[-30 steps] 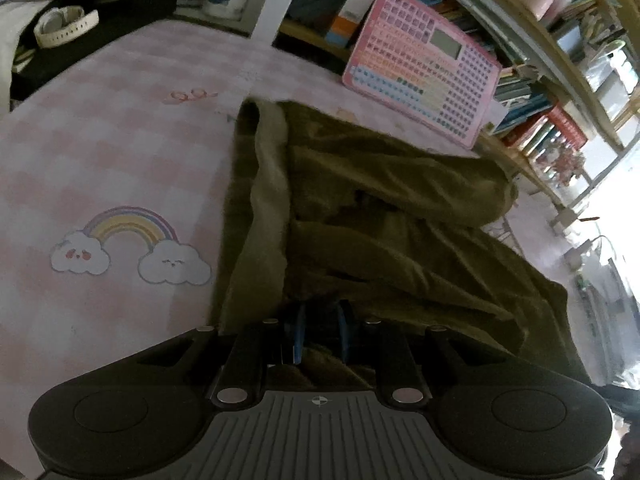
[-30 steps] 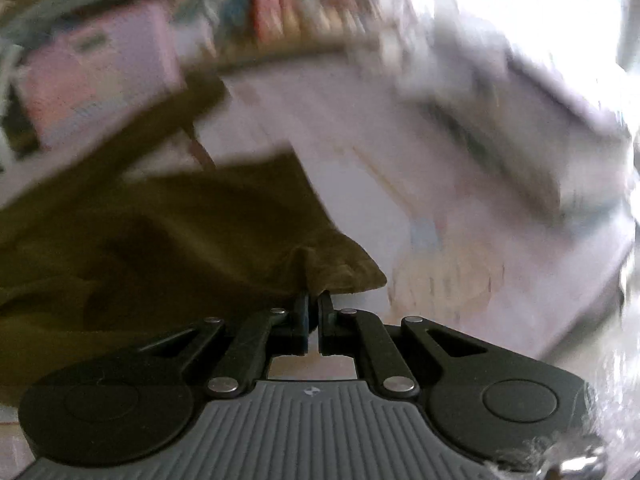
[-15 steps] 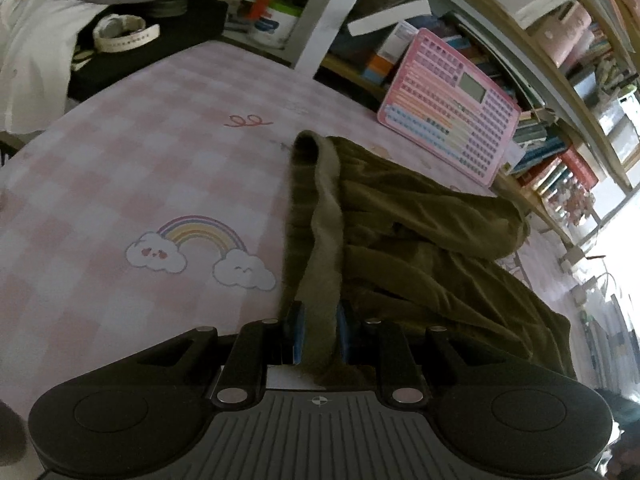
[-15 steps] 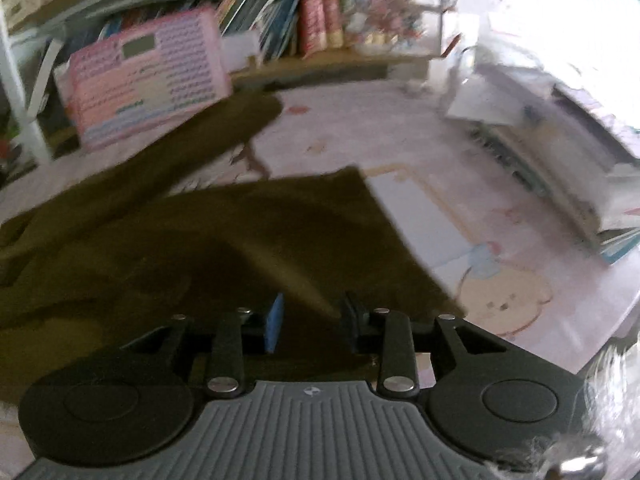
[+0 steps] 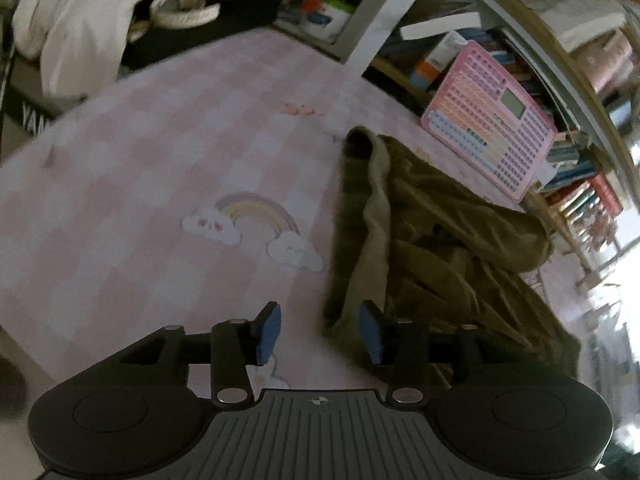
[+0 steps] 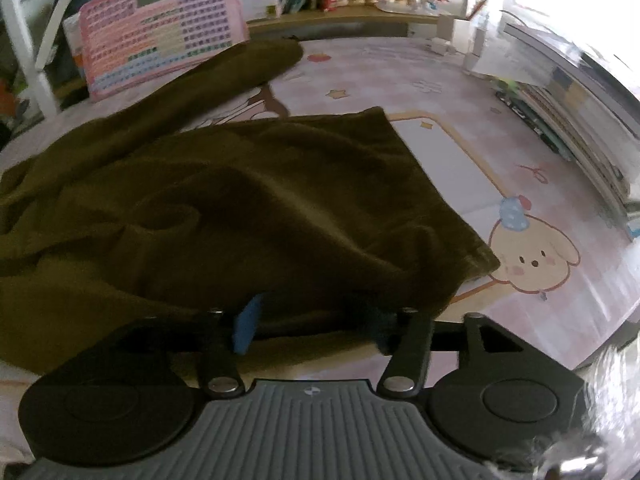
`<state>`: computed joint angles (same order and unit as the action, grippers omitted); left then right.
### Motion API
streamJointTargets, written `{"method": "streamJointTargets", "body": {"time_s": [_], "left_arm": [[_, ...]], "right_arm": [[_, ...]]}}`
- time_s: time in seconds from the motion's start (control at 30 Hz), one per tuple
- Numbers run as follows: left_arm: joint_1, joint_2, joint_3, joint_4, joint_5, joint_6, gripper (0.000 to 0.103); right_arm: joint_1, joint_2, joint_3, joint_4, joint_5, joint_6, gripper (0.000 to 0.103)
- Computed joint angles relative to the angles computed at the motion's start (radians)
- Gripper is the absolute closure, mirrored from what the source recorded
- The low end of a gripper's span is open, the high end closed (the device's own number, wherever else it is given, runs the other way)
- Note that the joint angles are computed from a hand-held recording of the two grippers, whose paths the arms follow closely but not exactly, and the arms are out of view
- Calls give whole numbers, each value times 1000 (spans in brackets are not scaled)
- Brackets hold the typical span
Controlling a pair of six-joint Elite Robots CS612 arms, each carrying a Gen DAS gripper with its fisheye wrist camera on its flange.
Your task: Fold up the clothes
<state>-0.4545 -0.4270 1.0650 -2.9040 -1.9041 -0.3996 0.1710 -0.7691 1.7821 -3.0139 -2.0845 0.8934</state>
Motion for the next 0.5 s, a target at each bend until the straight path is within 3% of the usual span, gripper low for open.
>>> {"method": "streamJointTargets", "body": {"time_s": [0.3, 0.37, 0.5], "left_arm": [[11, 44, -55, 20, -145, -179, 58], [10, 54, -66, 5, -150, -228, 62], [13, 79, -96, -1, -164, -301, 91]], "right_arm": [[9, 10, -14, 14, -15, -21, 38], [11, 11, -14, 12, -21, -20, 38], [16, 14, -14, 8, -32, -16, 37]]}}
